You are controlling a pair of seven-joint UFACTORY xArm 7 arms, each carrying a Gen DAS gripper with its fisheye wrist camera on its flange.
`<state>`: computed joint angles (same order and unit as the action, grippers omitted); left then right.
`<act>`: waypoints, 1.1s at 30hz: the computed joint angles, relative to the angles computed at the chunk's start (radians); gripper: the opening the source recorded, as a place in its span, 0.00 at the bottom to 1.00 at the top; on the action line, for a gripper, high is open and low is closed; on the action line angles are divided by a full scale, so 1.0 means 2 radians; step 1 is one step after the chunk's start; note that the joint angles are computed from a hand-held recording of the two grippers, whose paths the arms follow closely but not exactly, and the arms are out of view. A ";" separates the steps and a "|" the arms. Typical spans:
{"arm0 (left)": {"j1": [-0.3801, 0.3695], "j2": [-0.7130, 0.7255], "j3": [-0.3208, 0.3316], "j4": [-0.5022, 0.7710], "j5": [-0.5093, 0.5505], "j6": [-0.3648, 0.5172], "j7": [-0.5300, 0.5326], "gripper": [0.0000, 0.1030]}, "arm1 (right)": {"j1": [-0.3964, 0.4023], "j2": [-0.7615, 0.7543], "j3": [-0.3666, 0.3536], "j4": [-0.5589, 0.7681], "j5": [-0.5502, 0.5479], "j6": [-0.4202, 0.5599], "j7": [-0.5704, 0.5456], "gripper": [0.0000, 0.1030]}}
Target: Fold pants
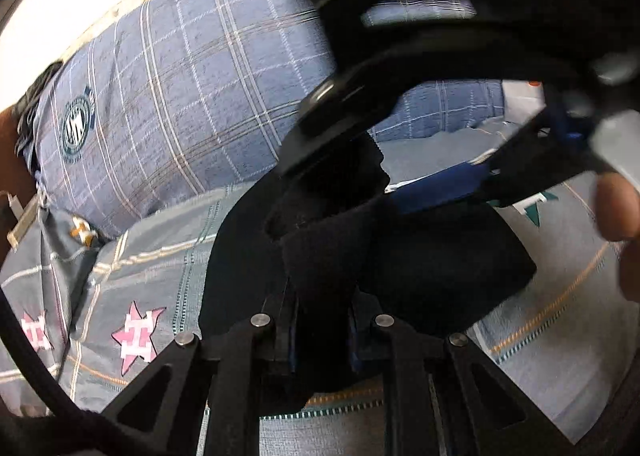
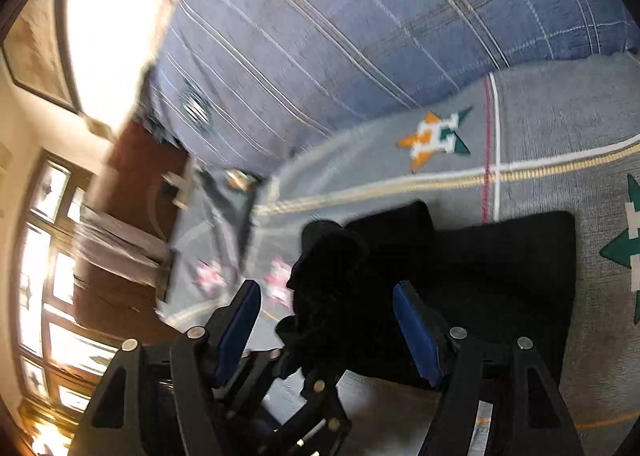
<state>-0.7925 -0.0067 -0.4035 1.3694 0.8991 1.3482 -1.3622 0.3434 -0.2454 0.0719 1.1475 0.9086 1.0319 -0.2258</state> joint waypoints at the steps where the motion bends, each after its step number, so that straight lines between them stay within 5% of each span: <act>1: -0.003 -0.001 -0.003 -0.002 0.009 0.002 0.004 0.18 | 0.001 0.001 0.006 -0.003 -0.006 -0.006 0.006 0.65; 2: -0.004 -0.001 -0.004 -0.001 0.013 0.005 0.006 0.18 | 0.003 0.002 0.008 -0.003 -0.010 -0.006 0.007 0.46; 5: -0.003 -0.005 -0.003 0.003 0.006 -0.007 0.010 0.18 | 0.007 0.008 0.015 0.001 -0.040 0.004 0.021 0.17; 8: -0.004 0.003 -0.004 0.028 0.016 -0.009 0.026 0.18 | 0.005 0.006 0.007 0.005 -0.034 0.007 0.009 0.16; 13: -0.008 0.048 0.012 0.090 0.002 -0.052 0.069 0.18 | -0.014 -0.021 -0.013 0.003 -0.044 0.018 0.001 0.16; 17: -0.008 0.082 0.037 0.107 -0.083 -0.093 0.131 0.23 | -0.038 -0.007 -0.017 -0.001 -0.094 0.034 0.060 0.19; 19: -0.002 0.064 0.044 0.080 -0.124 -0.118 0.156 0.26 | -0.047 0.015 -0.022 -0.002 -0.098 0.064 0.092 0.19; 21: 0.006 0.016 0.046 0.033 -0.144 -0.155 0.154 0.46 | -0.054 0.031 -0.028 -0.003 -0.074 0.090 0.098 0.20; 23: 0.020 -0.028 0.039 -0.006 -0.148 -0.186 0.128 0.56 | -0.059 0.028 -0.023 0.001 -0.073 0.089 0.097 0.20; 25: 0.036 -0.077 0.030 -0.043 -0.140 -0.201 0.083 0.56 | -0.061 0.014 -0.017 0.002 -0.076 0.067 0.089 0.20; 31: 0.079 -0.103 0.020 -0.081 -0.192 -0.190 0.076 0.56 | -0.062 -0.027 -0.014 -0.017 -0.099 0.006 0.096 0.56; 33: 0.091 -0.112 0.017 -0.099 -0.210 -0.212 0.070 0.56 | -0.056 -0.040 -0.017 -0.023 -0.099 -0.010 0.097 0.57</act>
<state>-0.6095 -0.2312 -0.3702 1.1713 0.4785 0.9245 -1.2221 0.2308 -0.3258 0.0373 1.1022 0.7110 1.0121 -0.0320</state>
